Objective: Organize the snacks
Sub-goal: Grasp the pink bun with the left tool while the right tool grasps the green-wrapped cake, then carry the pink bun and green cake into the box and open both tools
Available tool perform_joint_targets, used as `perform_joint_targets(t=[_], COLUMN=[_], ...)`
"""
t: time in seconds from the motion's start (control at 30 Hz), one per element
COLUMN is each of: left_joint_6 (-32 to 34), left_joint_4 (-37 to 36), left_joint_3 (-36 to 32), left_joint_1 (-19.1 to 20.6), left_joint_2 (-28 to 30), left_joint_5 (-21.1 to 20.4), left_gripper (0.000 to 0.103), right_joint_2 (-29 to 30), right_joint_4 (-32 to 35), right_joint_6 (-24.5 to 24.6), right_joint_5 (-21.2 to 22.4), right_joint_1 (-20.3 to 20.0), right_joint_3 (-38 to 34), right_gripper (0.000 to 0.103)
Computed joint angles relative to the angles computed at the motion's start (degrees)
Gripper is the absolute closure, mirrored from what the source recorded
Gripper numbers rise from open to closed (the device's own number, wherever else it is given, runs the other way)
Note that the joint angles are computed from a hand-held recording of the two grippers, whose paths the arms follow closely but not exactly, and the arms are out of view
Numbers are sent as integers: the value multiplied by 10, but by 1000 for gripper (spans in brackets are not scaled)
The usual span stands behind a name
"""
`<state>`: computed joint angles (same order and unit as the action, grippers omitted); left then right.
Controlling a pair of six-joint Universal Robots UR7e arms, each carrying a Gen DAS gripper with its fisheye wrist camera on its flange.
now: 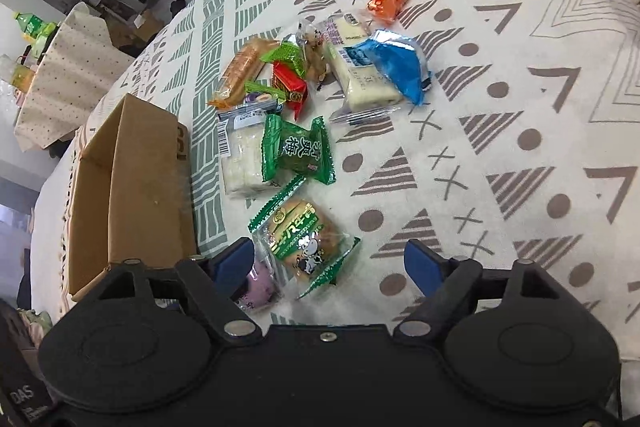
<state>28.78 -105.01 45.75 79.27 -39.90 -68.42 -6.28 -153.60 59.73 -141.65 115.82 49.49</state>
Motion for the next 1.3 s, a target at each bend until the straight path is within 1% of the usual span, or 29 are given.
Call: perform_joint_targets(t=[0.13,0.2,0.27,0.33,0.4,0.47,0.53,0.63,0.8,0.87,0.97,1.03,1.1,1.27,1.3], left_joint_6=[2,2,-1,-5,1,5,1,-5,-12,-10,-17,-21,-22,-39,-38], left_joint_4=[-12,-19,-23,-26,-27,-22,-15,-12,-4,-11,-22,-28,-34,-53,-60], left_joint_3=[10,17,22,24,26,22,17,10,8,12,13,9,9,10,14], left_joint_1=[0,-2,-2,0,1,2,1,3,6,6,7,8,9,11,11], left_joint_2=[4,4,4,3,0,-2,-2,-2,-8,-13,-17,-18,-20,-26,-28], left_joint_5=[7,15,25,21,17,10,12,14,16,20,33,38,41,41,40], left_gripper=[28,34,49,52,58,66,67,69,69,69,69,69,69,69,69], right_joint_2=[4,7,6,7,10,15,21,25,38,46,61,69,85,145,163], right_joint_4=[5,16,21,22,17,33,55,64,102,116,142,165,207,324,354], right_joint_6=[-12,-16,-17,-20,-35,-44,-49,-59,-70,-79,-90,-91,-92,-104,-106], right_joint_5=[11,9,14,18,20,19,19,27,22,27,15,22,20,1,-7], right_joint_1=[-7,-9,-11,-12,-12,-13,-13,-14,-15,-16,-14,-16,-16,-14,-13], right_joint_3=[-9,-16,-16,-17,-22,-35,-48,-58,-90,-107,-138,-157,-192,-316,-352], right_gripper=[21,21,21,21,21,21,21,21,21,21,20,19,19,19,23])
